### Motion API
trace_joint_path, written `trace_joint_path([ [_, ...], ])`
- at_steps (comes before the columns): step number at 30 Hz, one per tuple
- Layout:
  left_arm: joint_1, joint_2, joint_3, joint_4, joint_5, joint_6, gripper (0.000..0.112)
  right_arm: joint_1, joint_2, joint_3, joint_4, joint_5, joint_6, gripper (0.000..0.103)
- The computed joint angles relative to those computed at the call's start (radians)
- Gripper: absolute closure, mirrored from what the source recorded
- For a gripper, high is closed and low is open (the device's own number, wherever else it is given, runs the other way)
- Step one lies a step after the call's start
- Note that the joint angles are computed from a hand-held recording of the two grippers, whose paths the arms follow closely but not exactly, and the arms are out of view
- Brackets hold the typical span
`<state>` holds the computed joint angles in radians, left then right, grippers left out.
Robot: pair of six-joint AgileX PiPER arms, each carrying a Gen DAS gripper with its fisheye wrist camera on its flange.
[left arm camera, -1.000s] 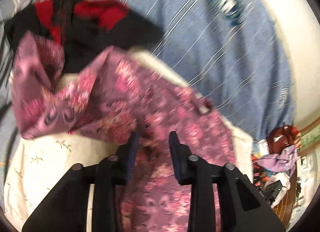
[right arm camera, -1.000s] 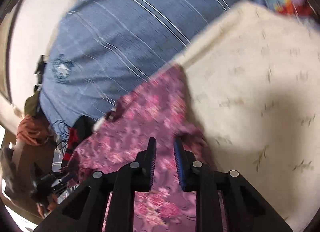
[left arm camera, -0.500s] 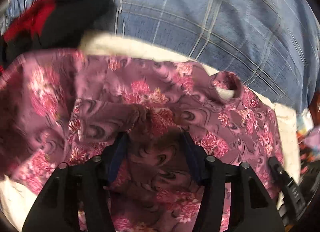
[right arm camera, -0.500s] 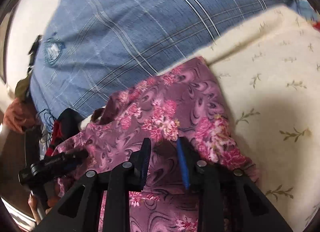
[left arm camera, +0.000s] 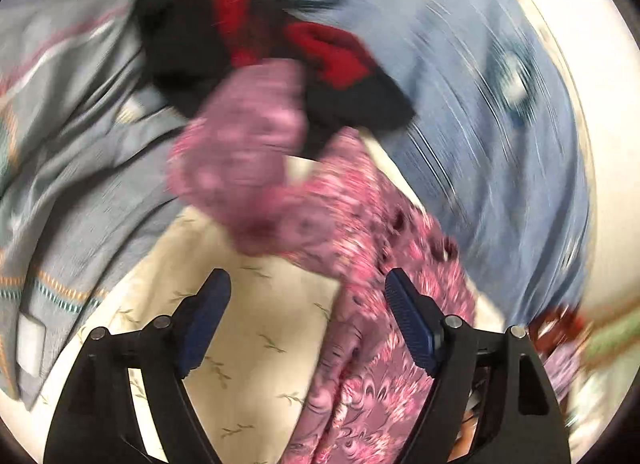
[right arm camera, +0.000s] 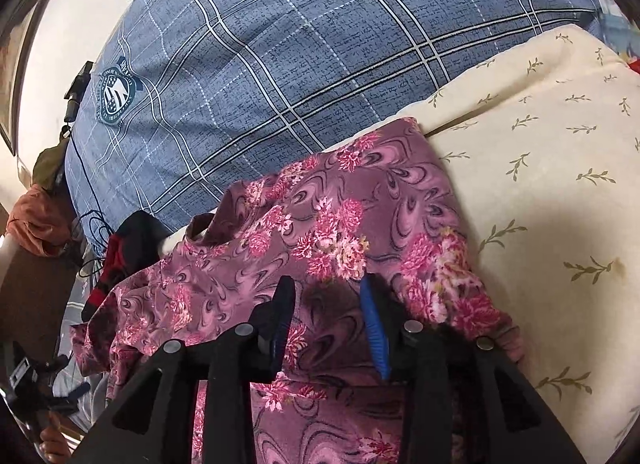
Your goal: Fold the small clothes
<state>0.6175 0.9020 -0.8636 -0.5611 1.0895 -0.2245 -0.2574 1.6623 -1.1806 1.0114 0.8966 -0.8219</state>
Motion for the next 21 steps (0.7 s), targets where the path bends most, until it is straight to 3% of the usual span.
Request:
trace_joint_path([
  [3, 0.155, 0.066, 0.024, -0.175, 0.009, 0.177, 0.033, 0.001, -0.001, 0.001, 0.000, -0.002, 0.001, 0.067],
  [5, 0.157, 0.126, 0.000, -0.204, -0.035, 0.198, 0.035, 0.004, -0.003, 0.002, -0.003, -0.006, 0.002, 0.067],
  [7, 0.139, 0.193, -0.029, -0.194, -0.090, 0.179, 0.070, 0.008, -0.003, 0.002, -0.009, -0.012, 0.004, 0.067],
  [8, 0.152, 0.227, -0.049, -0.203, -0.087, 0.197, 0.107, 0.009, -0.003, 0.001, -0.011, -0.014, 0.005, 0.067],
  [11, 0.217, 0.274, -0.140, -0.179, -0.068, 0.196, 0.109, 0.011, -0.003, 0.003, -0.008, -0.017, 0.002, 0.067],
  [15, 0.136, 0.296, -0.343, 0.169, -0.150, -0.065, 0.109, 0.010, -0.002, 0.007, 0.003, -0.018, -0.008, 0.067],
  [18, 0.134, 0.438, -0.531, 0.423, -0.065, -0.213, 0.108, 0.006, 0.002, 0.007, 0.010, -0.015, -0.015, 0.067],
  [21, 0.208, 0.527, -0.608, 0.355, 0.004, -0.190, 0.106, 0.007, 0.003, 0.005, 0.009, -0.017, -0.015, 0.067],
])
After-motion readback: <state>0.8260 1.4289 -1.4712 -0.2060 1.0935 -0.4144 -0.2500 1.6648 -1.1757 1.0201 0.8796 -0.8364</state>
